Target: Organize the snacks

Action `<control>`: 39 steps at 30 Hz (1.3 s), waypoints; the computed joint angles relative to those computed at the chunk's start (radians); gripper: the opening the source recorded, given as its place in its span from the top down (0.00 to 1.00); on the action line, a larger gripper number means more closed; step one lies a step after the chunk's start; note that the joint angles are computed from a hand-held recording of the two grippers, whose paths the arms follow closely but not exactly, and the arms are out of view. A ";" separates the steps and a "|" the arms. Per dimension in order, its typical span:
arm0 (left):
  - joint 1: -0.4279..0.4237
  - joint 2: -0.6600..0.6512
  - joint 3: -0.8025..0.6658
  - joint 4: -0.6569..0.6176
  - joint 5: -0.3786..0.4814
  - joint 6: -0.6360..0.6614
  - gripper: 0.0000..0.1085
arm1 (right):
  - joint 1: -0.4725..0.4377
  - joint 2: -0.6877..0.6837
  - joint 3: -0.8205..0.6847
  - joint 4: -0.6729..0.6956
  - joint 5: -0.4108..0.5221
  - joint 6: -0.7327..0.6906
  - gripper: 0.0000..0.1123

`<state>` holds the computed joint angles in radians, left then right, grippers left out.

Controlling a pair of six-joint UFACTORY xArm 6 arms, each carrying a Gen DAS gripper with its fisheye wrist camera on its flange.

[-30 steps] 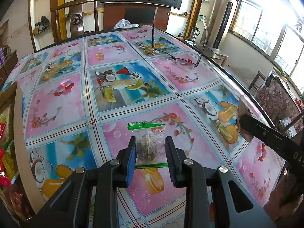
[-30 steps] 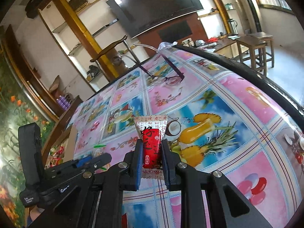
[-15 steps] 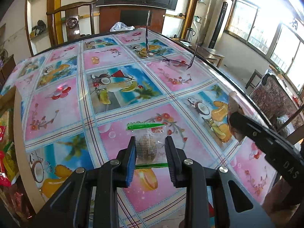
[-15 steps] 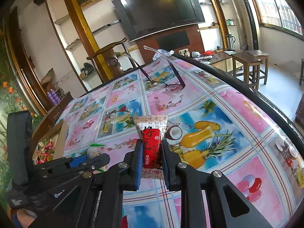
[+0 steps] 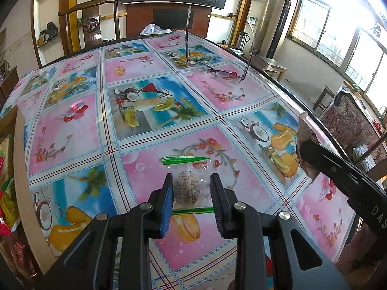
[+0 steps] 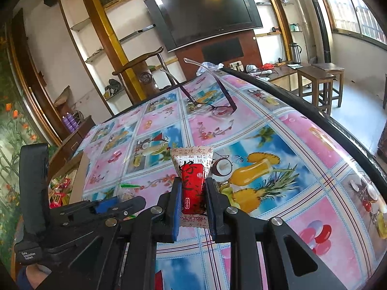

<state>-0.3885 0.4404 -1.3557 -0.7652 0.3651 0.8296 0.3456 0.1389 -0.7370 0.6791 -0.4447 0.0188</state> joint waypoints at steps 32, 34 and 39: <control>-0.004 -0.009 0.011 -0.012 -0.012 0.013 0.74 | 0.001 -0.003 0.007 0.004 -0.017 0.010 0.83; -0.005 -0.013 0.014 -0.021 -0.015 0.020 0.74 | 0.004 -0.006 0.009 0.008 -0.019 0.010 0.83; -0.007 -0.025 0.023 -0.038 -0.017 0.036 0.74 | 0.019 -0.012 0.012 0.043 -0.025 -0.020 0.83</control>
